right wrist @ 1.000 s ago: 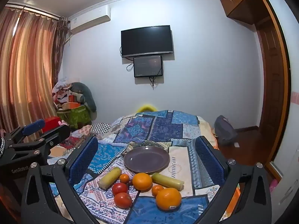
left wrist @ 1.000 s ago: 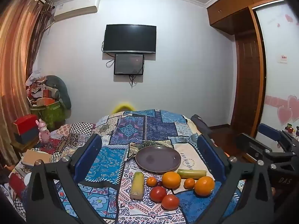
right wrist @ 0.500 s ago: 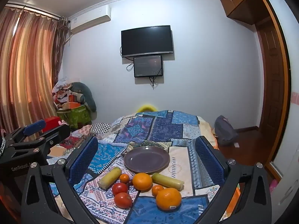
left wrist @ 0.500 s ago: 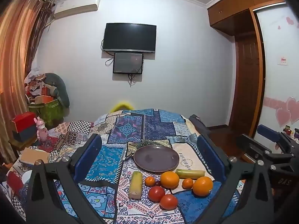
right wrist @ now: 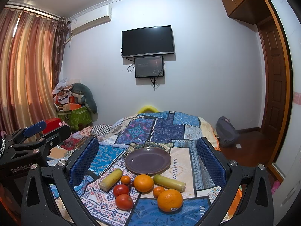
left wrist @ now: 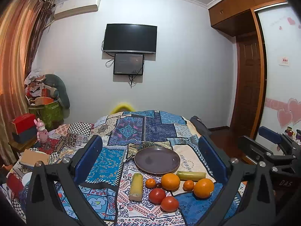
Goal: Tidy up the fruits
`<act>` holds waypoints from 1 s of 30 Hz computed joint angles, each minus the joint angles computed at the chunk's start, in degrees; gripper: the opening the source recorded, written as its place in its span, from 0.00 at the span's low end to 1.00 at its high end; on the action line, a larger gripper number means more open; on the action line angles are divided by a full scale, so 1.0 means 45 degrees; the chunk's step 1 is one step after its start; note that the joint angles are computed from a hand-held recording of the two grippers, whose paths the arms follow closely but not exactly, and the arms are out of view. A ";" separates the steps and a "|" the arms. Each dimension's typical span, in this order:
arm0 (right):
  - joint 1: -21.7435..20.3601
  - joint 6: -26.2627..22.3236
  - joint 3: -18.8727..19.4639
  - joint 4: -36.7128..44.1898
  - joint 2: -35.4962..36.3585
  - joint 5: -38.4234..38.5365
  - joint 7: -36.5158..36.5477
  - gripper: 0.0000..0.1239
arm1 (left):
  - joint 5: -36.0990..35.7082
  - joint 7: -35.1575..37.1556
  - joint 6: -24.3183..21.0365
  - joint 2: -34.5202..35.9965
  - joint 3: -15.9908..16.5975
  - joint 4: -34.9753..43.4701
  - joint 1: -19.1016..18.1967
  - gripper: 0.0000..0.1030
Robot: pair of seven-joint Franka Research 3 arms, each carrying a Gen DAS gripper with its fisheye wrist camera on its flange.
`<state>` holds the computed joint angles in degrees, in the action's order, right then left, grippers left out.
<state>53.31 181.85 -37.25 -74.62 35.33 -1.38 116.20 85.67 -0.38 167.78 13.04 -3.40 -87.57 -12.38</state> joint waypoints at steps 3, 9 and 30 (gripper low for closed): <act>-0.0053 -0.0002 0.0077 0.0000 -0.0025 0.0013 -0.0049 0.83 | -0.0024 0.0033 -0.0046 0.0006 -0.0004 0.0016 -0.0015 1.00; -0.0076 -0.0020 0.0115 0.0000 -0.0060 -0.0002 -0.0061 0.83 | -0.0035 0.0047 -0.0052 0.0005 0.0007 0.0019 -0.0025 1.00; 0.0018 -0.0037 0.0070 -0.0054 -0.0128 -0.0174 0.0129 0.83 | 0.0006 0.0016 0.0026 -0.0045 -0.0010 -0.0046 0.0028 1.00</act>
